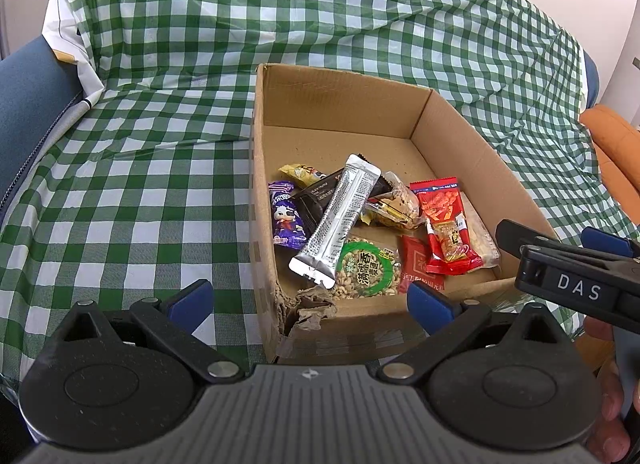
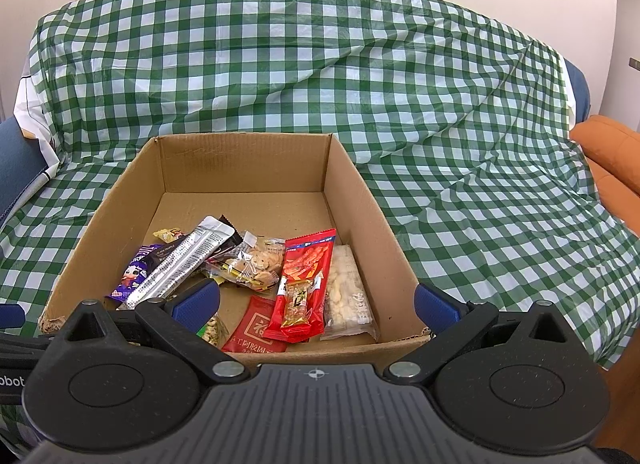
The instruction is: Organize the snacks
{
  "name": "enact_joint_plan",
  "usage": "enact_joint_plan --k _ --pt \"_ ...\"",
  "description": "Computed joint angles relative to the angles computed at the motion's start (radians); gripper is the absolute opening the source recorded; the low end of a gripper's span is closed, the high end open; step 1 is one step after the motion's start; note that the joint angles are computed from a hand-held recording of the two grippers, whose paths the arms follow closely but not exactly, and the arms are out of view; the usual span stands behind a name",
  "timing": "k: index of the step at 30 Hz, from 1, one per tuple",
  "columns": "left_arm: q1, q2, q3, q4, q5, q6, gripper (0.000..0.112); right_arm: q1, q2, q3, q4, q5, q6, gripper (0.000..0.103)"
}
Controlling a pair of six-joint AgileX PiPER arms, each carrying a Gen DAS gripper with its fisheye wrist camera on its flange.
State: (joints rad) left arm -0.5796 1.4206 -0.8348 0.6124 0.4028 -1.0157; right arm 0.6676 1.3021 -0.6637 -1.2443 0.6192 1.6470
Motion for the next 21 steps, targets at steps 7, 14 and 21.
enact_joint_plan --k 7,14,21 --pt "0.0 0.001 0.0 0.001 -0.001 -0.002 0.103 0.001 0.002 0.0 -0.002 0.0 0.003 0.102" --pt "0.0 0.001 0.0 -0.003 -0.002 0.001 0.103 0.001 0.002 -0.003 0.002 -0.001 0.001 0.102" --pt "-0.006 0.012 -0.005 0.053 0.005 -0.06 0.103 -0.008 0.002 -0.02 0.03 -0.014 -0.049 0.102"
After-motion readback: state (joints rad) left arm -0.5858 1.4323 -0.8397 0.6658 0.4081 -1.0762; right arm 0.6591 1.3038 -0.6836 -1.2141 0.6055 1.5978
